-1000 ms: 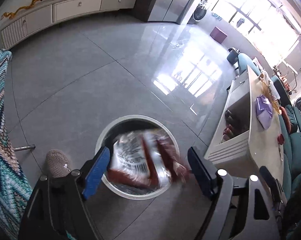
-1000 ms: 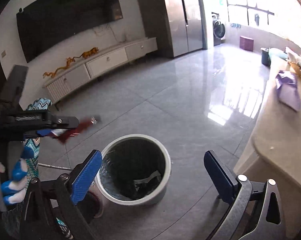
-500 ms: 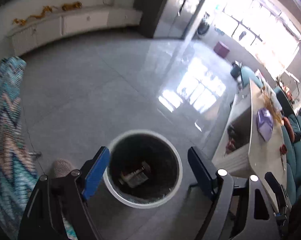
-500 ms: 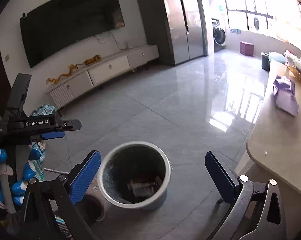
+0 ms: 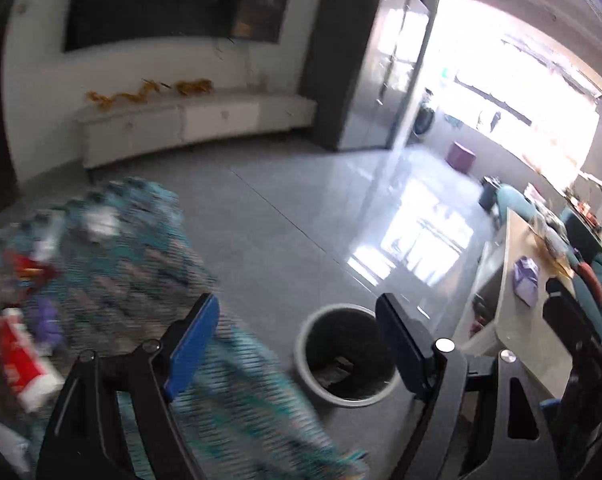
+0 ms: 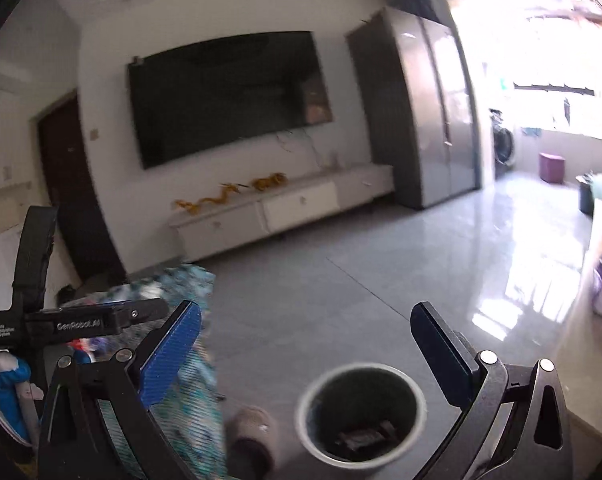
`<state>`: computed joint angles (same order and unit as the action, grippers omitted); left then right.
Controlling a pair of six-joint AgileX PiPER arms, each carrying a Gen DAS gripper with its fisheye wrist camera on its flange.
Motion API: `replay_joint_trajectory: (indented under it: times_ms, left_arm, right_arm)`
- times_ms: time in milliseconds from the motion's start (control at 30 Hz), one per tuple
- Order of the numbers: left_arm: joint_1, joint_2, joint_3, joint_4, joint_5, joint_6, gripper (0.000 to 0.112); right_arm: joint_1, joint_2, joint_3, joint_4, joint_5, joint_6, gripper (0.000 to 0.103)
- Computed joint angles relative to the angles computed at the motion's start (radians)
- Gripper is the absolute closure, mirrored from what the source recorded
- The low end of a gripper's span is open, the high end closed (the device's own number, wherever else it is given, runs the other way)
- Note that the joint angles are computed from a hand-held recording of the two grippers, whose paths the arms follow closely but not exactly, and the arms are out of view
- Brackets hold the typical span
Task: Collect trash
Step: 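Move both grippers back to the trash on the blanket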
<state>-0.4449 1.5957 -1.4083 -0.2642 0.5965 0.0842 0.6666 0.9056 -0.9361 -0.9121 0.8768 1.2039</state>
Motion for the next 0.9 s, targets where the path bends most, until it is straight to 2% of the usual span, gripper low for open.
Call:
replay_joint_trajectory:
  times_ms: [200,333,633,900]
  left_arm:
    - [0.278,-0.198,0.185,-0.164,-0.003,0.243,0.032]
    - [0.493,-0.261,0.249,-0.286,0.02,0.415,0.032]
    - [0.927,-0.244,0.329,-0.588,0.131,0.821,0.032]
    - [1.153,-0.179,0.456,-0.65,0.153,0.992,0.032]
  right_arm:
    - [0.204,0.203,-0.18,-0.068,0.066,0.029,0.0]
    - [0.237,0.321,-0.279,-0.042,0.026,-0.01,0.0]
    - [0.306,0.522,-0.435,0.062,-0.019,-0.112,0.0]
    - [0.238,0.712,-0.545,0.349,-0.167,-0.33,0.0]
